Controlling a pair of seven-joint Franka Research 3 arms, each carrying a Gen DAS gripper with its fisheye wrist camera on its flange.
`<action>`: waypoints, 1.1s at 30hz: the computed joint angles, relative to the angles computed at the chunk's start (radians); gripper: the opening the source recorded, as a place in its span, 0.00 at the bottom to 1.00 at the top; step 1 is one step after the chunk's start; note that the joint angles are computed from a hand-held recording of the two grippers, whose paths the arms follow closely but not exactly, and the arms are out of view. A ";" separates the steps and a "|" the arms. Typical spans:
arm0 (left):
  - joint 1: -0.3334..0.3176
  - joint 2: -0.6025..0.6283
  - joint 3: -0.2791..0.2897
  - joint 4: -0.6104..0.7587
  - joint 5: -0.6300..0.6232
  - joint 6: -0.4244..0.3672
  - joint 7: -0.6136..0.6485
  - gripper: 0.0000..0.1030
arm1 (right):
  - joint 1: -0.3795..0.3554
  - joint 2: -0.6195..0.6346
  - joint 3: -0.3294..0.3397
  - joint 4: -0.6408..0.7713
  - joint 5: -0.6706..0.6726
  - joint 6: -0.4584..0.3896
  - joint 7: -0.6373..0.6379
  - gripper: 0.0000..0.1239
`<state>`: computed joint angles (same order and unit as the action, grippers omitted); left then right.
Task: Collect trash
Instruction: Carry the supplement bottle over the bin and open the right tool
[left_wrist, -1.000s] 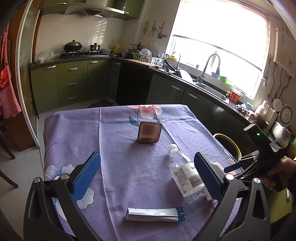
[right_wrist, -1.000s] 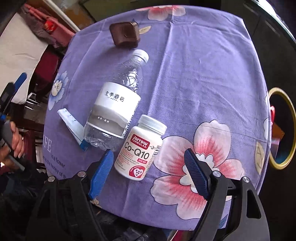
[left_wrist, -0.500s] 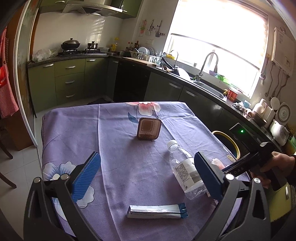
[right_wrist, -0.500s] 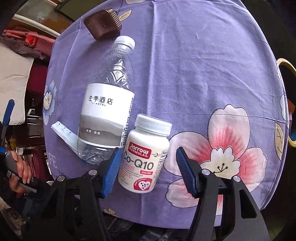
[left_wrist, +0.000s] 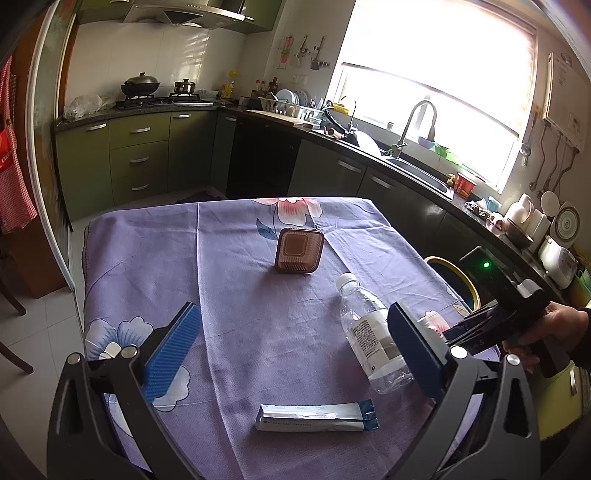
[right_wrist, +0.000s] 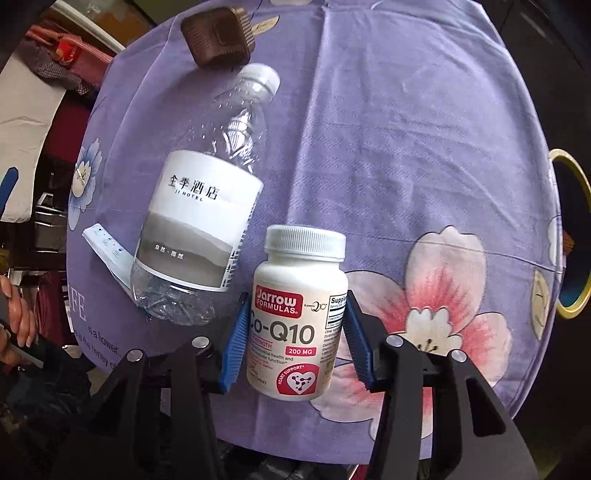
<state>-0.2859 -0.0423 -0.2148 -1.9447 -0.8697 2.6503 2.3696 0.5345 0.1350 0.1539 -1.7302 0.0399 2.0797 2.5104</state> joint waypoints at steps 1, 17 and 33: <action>0.000 0.002 -0.001 0.002 0.006 0.000 -0.003 0.93 | 0.001 -0.018 -0.002 -0.018 -0.010 0.008 0.008 0.39; -0.029 0.036 -0.042 0.053 0.168 0.012 -0.121 0.93 | -0.131 -0.476 0.076 -0.422 -0.157 0.182 0.215 0.39; -0.057 0.129 -0.098 0.151 0.445 0.030 -0.385 0.93 | -0.427 -0.806 0.009 -0.765 -0.173 0.113 0.135 0.40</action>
<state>-0.3430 0.0863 -0.3124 -1.7939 -0.4243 2.6800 1.9847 0.1073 -0.6705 0.1632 -2.4954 -0.1334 2.1925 2.6456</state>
